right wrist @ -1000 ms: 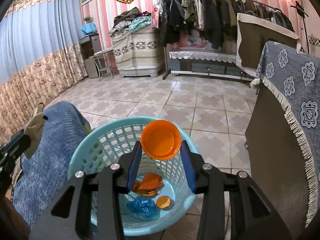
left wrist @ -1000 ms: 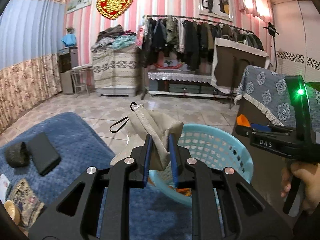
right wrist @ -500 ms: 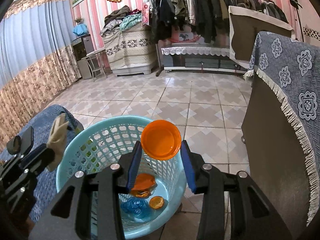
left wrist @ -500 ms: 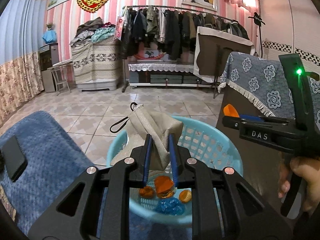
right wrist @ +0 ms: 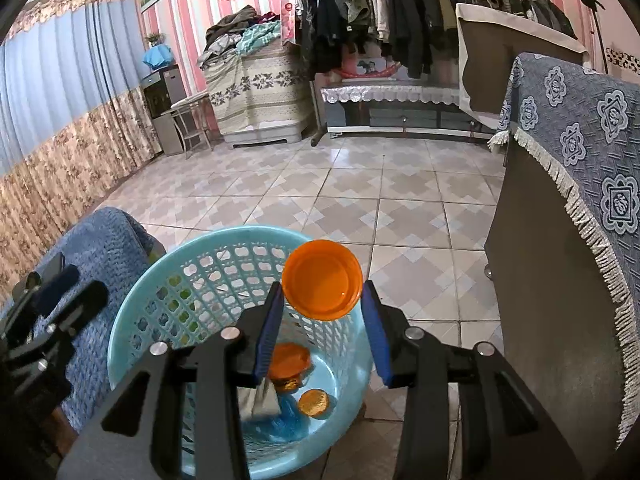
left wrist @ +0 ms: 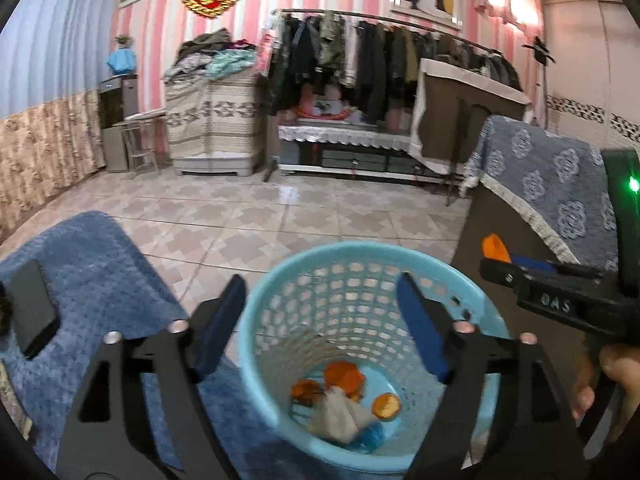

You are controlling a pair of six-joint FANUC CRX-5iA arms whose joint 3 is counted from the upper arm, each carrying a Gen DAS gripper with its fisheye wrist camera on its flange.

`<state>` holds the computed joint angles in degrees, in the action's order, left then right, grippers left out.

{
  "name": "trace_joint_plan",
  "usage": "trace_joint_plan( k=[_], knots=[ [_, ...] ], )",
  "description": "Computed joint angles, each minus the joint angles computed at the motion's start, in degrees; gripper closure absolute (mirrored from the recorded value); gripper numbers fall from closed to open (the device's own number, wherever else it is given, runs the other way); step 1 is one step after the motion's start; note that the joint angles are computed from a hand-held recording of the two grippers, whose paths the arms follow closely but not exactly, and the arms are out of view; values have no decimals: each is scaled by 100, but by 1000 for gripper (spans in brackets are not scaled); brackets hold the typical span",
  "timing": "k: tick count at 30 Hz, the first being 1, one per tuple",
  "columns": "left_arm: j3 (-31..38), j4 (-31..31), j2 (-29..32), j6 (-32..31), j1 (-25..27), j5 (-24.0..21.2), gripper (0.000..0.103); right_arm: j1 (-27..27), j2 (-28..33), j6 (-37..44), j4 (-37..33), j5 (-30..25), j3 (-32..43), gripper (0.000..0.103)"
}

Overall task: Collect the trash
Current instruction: 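Open the right gripper to drop the orange lid into the basket, then move both empty grippers back toward the items on the bed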

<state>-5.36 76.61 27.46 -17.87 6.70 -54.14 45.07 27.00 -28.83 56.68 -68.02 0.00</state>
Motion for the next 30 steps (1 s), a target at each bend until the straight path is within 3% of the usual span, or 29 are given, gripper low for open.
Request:
trace_joint_plan(
  k=[6,16,17,18,20,25,30],
  knots=[
    [24,400,-50,-40,-9,519,9,-30,240,158,-19,71,296,63],
    [182,590,1,54,235,799,6,-38,983,1105,-335,-90,1472,62],
    [215,585,16,89,259,806,6,-35,1054,1221,-372,-128,1594,56],
    [263,566,37,161,302,795,6,-19,1130,1324,-389,-218,1720,41],
    [316,529,58,265,365,770,6,25,1208,1366,-302,-389,1828,24],
    [328,575,31,247,506,778,6,65,1206,1373,-173,-485,1842,13],
    [188,816,-68,-47,577,948,6,94,1254,1439,-82,-568,1933,11]
  ],
)
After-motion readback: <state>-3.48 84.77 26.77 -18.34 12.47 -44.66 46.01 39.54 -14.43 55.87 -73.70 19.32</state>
